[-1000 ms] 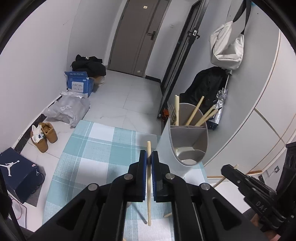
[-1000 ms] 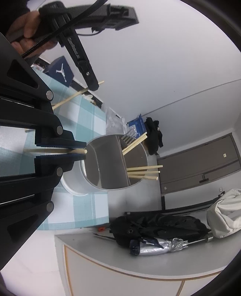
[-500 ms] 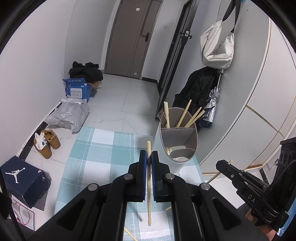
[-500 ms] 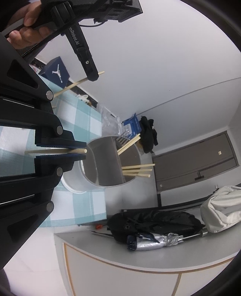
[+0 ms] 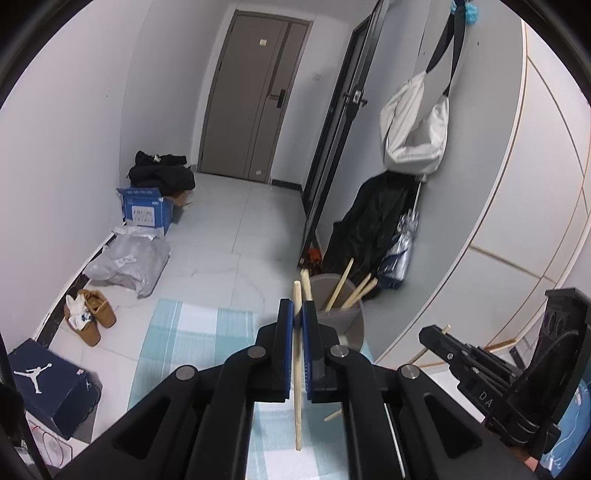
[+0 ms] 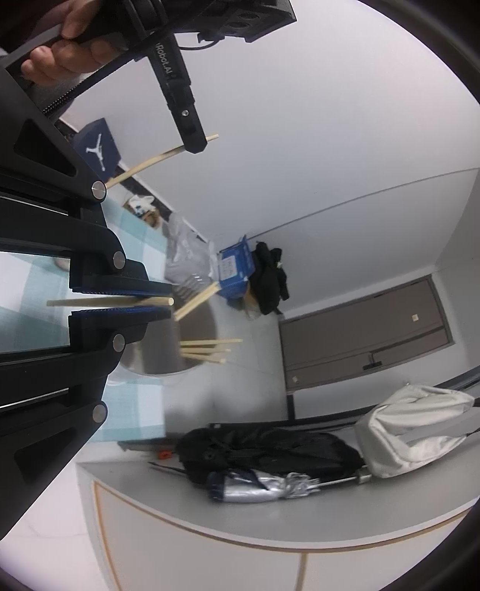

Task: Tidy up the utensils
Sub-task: 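Carry both held chopsticks up over the white holder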

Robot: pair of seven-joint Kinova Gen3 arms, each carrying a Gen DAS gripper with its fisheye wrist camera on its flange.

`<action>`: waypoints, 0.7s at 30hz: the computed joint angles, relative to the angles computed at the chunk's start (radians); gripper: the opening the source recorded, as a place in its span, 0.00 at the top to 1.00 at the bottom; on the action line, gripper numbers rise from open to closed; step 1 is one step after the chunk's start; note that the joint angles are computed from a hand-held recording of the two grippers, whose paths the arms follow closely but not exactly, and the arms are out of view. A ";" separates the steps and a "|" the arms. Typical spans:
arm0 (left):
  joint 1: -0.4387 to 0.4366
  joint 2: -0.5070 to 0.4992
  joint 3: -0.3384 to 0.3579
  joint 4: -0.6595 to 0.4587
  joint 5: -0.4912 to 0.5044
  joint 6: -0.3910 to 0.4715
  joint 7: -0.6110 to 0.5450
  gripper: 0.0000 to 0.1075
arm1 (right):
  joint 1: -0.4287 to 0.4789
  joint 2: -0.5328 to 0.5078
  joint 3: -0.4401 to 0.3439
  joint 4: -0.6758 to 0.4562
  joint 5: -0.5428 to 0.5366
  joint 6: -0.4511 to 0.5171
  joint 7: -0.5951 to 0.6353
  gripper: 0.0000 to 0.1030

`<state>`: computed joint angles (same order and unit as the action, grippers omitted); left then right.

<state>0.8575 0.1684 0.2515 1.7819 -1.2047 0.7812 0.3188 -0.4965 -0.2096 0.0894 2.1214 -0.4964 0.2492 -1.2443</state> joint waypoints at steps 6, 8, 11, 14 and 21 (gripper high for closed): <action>-0.022 -0.003 -0.015 -0.028 -0.025 -0.025 0.005 0.99 | -0.010 0.033 0.052 -0.095 -0.061 0.066 0.081 0.96; -0.029 -0.001 -0.021 -0.037 -0.044 -0.031 0.009 0.99 | -0.004 0.053 0.066 -0.129 -0.108 0.090 0.129 0.96; -0.049 0.000 -0.029 -0.046 -0.051 -0.058 0.015 0.99 | 0.028 0.089 0.059 -0.194 -0.138 0.133 0.163 0.96; -0.067 0.001 -0.039 -0.056 -0.063 -0.092 0.027 0.99 | 0.059 0.123 0.045 -0.253 -0.171 0.156 0.207 0.96; -0.092 0.033 -0.071 -0.105 -0.093 -0.161 0.028 0.99 | 0.149 0.215 -0.007 -0.389 -0.211 0.193 0.239 0.96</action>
